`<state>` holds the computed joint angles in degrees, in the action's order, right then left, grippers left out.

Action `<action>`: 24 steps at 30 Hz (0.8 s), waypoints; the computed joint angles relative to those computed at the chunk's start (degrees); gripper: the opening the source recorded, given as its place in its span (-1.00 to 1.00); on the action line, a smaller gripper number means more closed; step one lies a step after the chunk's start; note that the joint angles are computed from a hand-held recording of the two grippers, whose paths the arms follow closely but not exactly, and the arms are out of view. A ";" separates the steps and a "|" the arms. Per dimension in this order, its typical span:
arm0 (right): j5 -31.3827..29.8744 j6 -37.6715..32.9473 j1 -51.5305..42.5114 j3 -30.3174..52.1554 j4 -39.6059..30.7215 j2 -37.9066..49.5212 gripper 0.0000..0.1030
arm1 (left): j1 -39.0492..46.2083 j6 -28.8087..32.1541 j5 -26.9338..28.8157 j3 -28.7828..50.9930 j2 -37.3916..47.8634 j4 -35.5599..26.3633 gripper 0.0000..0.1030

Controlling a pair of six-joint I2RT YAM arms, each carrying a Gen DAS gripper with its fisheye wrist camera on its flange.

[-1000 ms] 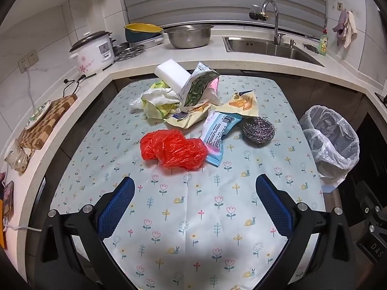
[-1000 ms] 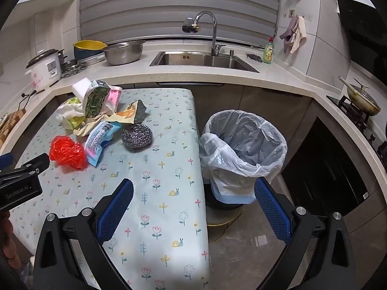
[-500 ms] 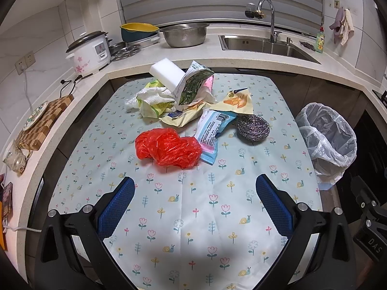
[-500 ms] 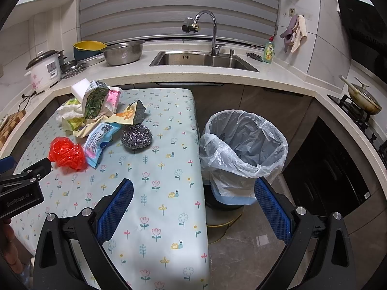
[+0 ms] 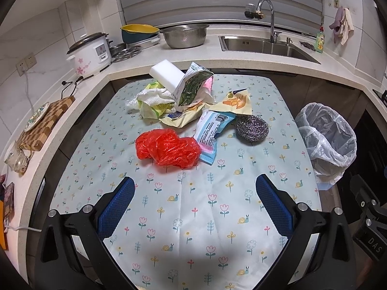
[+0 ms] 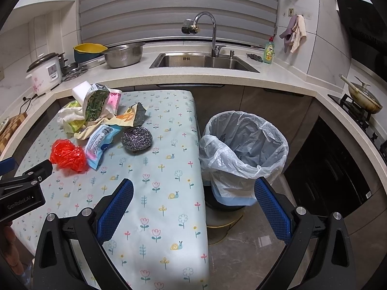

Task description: Collect trash

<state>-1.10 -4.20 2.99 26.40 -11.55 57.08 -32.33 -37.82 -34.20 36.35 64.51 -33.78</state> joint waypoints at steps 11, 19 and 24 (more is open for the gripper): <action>0.17 0.05 0.37 -0.10 0.36 0.12 0.87 | 0.27 0.05 0.00 0.29 -0.40 -0.59 0.86; 0.22 0.02 0.23 -0.03 0.52 0.40 0.87 | 0.73 0.19 0.55 0.71 -0.27 -0.92 0.86; -0.16 -0.04 -0.34 0.00 0.84 0.78 0.87 | 0.69 0.27 0.58 0.72 -0.23 -0.78 0.86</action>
<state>-1.26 -4.24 2.65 26.40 -10.72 57.86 -31.64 -37.55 -33.62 37.07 64.28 -34.56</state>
